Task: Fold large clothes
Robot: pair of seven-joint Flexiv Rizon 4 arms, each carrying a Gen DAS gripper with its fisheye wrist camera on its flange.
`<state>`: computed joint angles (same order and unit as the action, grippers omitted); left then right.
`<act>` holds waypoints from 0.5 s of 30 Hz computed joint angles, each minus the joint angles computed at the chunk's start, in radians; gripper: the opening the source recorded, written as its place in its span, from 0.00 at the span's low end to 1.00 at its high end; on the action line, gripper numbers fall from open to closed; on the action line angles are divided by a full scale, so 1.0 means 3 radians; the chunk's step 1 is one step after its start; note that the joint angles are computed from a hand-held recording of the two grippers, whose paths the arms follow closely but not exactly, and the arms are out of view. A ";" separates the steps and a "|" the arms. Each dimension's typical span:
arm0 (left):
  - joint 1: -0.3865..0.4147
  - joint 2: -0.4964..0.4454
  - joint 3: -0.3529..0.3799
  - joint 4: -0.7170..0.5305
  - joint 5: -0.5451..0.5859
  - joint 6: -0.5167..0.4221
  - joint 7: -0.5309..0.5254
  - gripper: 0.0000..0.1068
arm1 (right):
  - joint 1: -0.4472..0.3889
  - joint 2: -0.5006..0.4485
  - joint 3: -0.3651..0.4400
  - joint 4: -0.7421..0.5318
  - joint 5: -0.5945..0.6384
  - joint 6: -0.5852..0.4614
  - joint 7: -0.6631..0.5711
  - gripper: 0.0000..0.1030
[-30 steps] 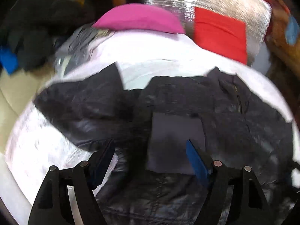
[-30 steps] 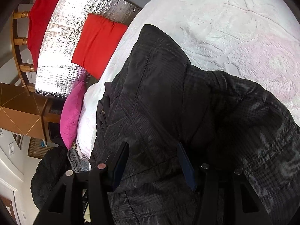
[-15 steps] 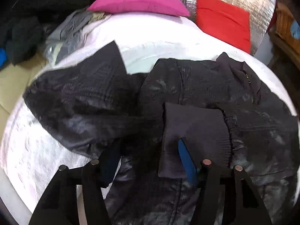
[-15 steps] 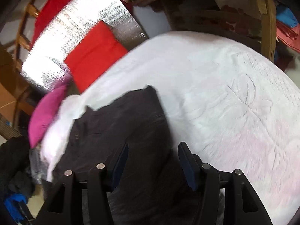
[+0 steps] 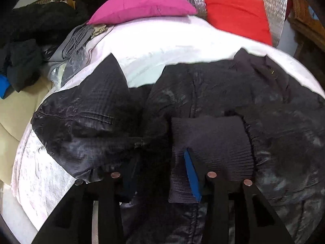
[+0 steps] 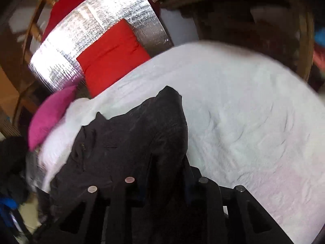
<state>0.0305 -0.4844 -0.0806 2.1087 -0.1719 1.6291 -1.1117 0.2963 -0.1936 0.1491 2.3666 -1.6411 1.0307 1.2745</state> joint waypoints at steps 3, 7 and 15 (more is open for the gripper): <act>-0.0230 0.0003 0.0254 -0.0013 0.0112 0.0056 -0.0014 0.42 | -0.0120 -0.0239 -0.0076 -0.0034 0.0124 0.0454 -0.0059 0.30; 0.0144 0.0142 -0.0130 0.0137 0.0070 0.0115 0.0110 0.46 | -0.0101 -0.0033 -0.0037 0.0039 0.0265 0.0423 -0.0108 0.57; 0.0761 0.0322 -0.0598 0.0480 0.0769 0.1056 -0.0122 0.68 | 0.0450 0.0371 0.0274 0.0020 0.0570 -0.0846 -0.0319 0.75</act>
